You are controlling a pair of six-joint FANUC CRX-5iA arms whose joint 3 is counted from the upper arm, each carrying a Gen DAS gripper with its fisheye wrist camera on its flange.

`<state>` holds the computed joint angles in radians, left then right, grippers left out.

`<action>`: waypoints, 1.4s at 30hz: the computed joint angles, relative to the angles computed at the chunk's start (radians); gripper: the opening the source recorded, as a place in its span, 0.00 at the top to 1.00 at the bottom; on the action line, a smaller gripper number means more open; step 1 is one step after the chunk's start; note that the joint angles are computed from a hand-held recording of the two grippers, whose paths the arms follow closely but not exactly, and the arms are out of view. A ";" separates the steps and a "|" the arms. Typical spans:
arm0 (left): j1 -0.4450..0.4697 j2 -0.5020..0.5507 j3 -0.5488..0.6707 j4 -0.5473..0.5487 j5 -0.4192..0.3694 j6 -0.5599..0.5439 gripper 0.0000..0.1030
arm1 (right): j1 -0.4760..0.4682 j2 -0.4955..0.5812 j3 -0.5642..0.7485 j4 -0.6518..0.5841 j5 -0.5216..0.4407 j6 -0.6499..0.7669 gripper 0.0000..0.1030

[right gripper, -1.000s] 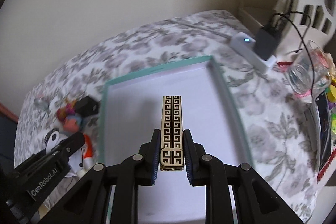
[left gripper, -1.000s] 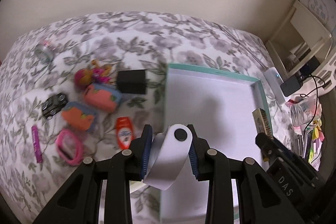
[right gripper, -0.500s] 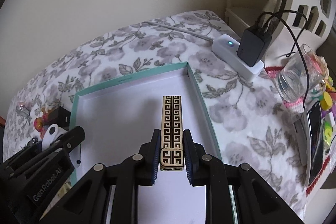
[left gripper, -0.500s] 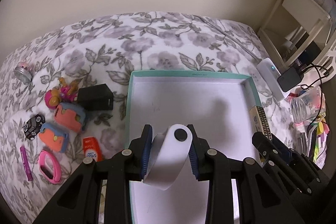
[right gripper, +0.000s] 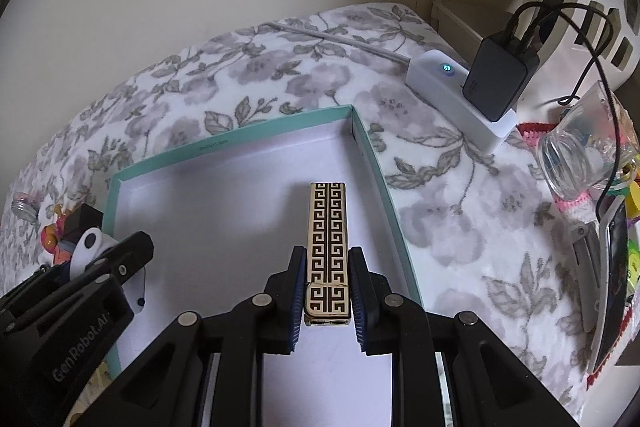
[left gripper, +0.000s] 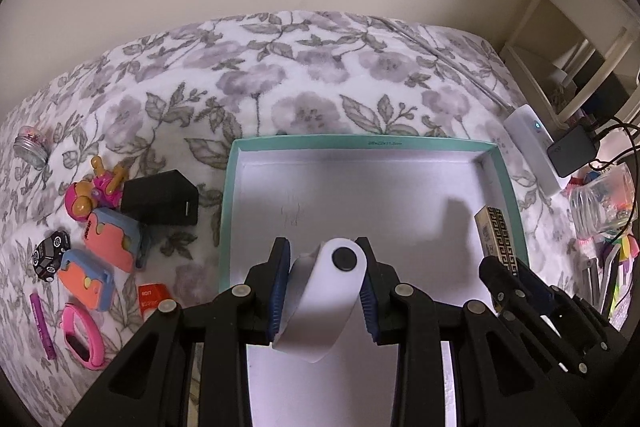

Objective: Organize rigid objects
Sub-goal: 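Carry both items into the teal-rimmed tray and open the left gripper, then lower the patterned bar into the tray and open the right gripper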

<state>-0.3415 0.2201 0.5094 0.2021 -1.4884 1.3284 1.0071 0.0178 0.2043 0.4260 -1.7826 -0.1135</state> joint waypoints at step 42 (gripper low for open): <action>0.220 -0.159 -0.132 0.009 0.010 0.035 0.27 | 0.076 0.058 0.096 0.027 -0.066 0.058 0.43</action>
